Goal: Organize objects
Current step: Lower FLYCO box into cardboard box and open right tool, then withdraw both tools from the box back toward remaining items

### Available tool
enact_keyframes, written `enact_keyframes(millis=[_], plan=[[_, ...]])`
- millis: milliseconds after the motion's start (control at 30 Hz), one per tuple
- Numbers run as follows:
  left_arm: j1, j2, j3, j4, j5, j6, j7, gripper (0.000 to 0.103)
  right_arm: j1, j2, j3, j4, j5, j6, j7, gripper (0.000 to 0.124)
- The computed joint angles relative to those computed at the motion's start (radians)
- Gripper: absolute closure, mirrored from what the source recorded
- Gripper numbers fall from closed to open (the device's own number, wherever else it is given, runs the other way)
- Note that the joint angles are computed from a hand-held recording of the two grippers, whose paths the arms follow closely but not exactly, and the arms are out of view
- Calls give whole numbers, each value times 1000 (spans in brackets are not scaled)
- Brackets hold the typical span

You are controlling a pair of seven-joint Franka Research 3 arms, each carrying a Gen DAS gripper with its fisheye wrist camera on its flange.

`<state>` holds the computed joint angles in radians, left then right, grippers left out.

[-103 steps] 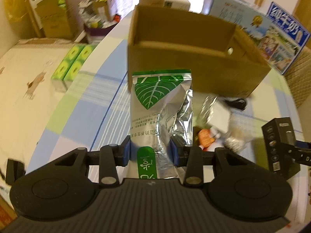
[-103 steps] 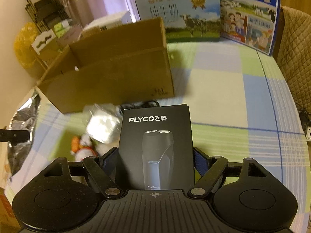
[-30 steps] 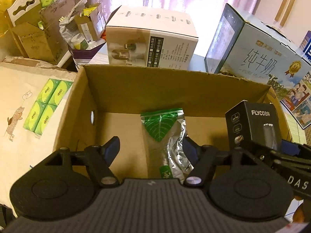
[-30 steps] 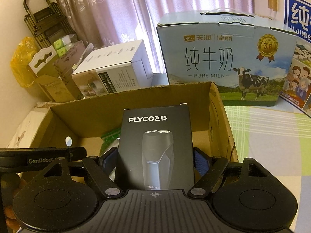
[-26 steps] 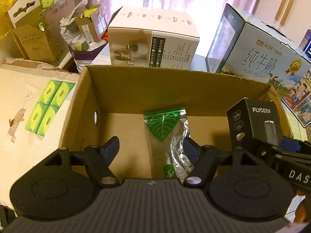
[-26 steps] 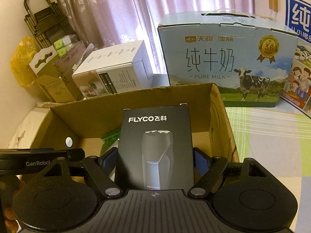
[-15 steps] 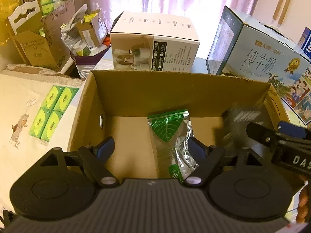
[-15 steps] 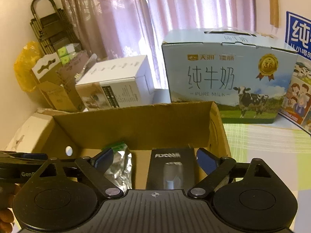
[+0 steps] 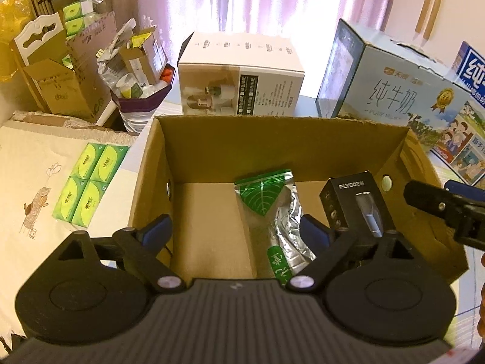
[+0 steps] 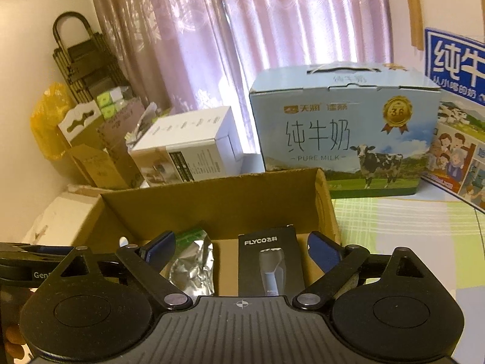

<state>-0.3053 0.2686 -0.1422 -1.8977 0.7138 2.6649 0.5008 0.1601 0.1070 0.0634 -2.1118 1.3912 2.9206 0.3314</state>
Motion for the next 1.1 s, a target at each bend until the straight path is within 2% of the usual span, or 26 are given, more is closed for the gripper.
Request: enact_keyframes(millis=[333, 633, 867, 1100], plan=[[1, -111, -17, -94, 58, 38, -55, 13, 18, -156, -35, -108, 134, -21, -116, 33], [28, -266, -65, -235, 115, 81, -122, 11, 41, -327, -74, -244, 234, -52, -205, 33], [52, -394, -115, -360, 109, 108, -141, 9, 55, -469, -84, -374, 158, -50, -127, 33], [49, -501, -153, -477, 14, 122, -81, 9, 83, -601, -110, -507, 69, -47, -40, 33]])
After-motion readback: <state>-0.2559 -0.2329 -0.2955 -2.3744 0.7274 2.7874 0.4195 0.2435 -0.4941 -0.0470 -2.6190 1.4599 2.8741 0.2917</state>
